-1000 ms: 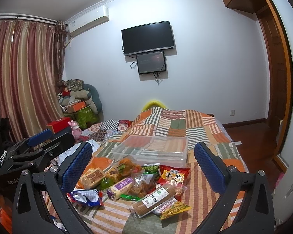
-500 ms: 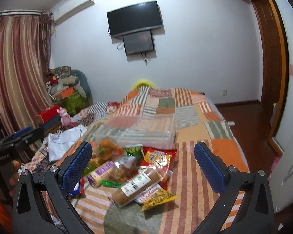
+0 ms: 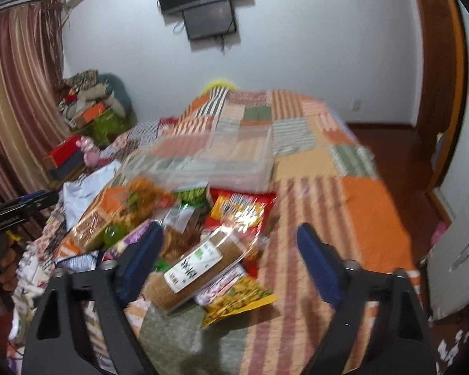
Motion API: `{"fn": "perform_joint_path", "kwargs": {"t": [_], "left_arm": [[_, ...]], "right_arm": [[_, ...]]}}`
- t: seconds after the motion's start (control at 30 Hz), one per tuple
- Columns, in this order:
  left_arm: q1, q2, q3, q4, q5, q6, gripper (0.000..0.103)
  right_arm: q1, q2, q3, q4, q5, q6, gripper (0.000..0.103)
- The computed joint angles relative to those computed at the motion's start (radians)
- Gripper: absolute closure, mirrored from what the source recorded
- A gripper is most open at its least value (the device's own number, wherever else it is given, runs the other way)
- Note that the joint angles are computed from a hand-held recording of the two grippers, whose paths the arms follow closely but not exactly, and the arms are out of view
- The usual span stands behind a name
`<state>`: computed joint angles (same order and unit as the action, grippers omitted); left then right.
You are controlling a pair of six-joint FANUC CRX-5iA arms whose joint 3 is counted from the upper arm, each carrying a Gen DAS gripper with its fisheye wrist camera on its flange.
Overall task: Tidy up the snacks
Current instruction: 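Lower the left tool onto the wrapped bread loaf while the right tool lowers onto the cracker roll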
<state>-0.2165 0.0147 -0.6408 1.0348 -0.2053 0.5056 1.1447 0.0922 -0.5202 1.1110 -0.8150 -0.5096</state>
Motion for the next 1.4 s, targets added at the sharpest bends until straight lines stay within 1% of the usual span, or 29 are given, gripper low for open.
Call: {"fn": "perform_joint_path", "kwargs": {"t": [0.03, 0.07, 0.1, 0.17, 0.23, 0.37, 0.5, 0.57, 0.63, 0.8, 0.9, 0.97, 1.03, 1.13, 1.23, 1.3, 1.4], "left_arm": [[0.015, 0.017, 0.019, -0.049, -0.030, 0.040, 0.049], [0.027, 0.032, 0.034, -0.087, -0.056, 0.072, 0.050], [0.036, 0.045, 0.050, -0.125, -0.080, 0.106, 0.051], [0.047, 0.065, 0.067, -0.155, -0.115, 0.130, 0.051], [0.052, 0.076, 0.084, -0.202, -0.138, 0.165, 0.051], [0.059, 0.102, 0.116, -0.267, -0.174, 0.214, 0.051], [0.071, 0.132, 0.145, -0.296, -0.222, 0.242, 0.051], [0.073, 0.147, 0.158, -0.312, -0.240, 0.259, 0.051], [0.073, 0.160, 0.167, -0.324, -0.249, 0.271, 0.051], [0.070, 0.174, 0.170, -0.306, -0.254, 0.258, 0.051], [0.063, 0.180, 0.180, -0.347, -0.241, 0.283, 0.049], [0.063, 0.187, 0.196, -0.403, -0.240, 0.325, 0.047], [0.068, 0.193, 0.202, -0.417, -0.245, 0.340, 0.046], [0.085, 0.218, 0.239, -0.475, -0.288, 0.412, 0.046], [0.104, 0.253, 0.261, -0.472, -0.335, 0.441, 0.046], [0.104, 0.251, 0.244, -0.435, -0.318, 0.415, 0.046], [0.092, 0.230, 0.222, -0.434, -0.269, 0.402, 0.046]], "right_arm": [[-0.001, 0.003, 0.005, -0.016, 0.010, 0.015, 0.039], [-0.003, 0.010, 0.014, -0.036, 0.023, 0.034, 0.043], [-0.004, 0.013, 0.019, -0.056, 0.037, 0.052, 0.044], [-0.008, 0.015, 0.023, -0.083, 0.068, 0.073, 0.049], [-0.014, 0.014, 0.022, -0.109, 0.104, 0.089, 0.053], [-0.026, 0.030, 0.038, -0.158, 0.149, 0.137, 0.056], [-0.045, 0.045, 0.057, -0.236, 0.212, 0.202, 0.056], [-0.046, 0.052, 0.065, -0.244, 0.213, 0.210, 0.053], [-0.046, 0.054, 0.069, -0.248, 0.209, 0.217, 0.053], [-0.062, 0.059, 0.077, -0.278, 0.244, 0.238, 0.052], [-0.067, 0.067, 0.083, -0.274, 0.253, 0.237, 0.048], [-0.067, 0.077, 0.093, -0.280, 0.253, 0.246, 0.044], [-0.066, 0.087, 0.106, -0.290, 0.246, 0.260, 0.042], [-0.064, 0.103, 0.126, -0.304, 0.227, 0.290, 0.041], [-0.069, 0.103, 0.122, -0.301, 0.234, 0.288, 0.041], [-0.071, 0.100, 0.116, -0.294, 0.241, 0.275, 0.041], [-0.070, 0.102, 0.118, -0.295, 0.235, 0.284, 0.041]]}}
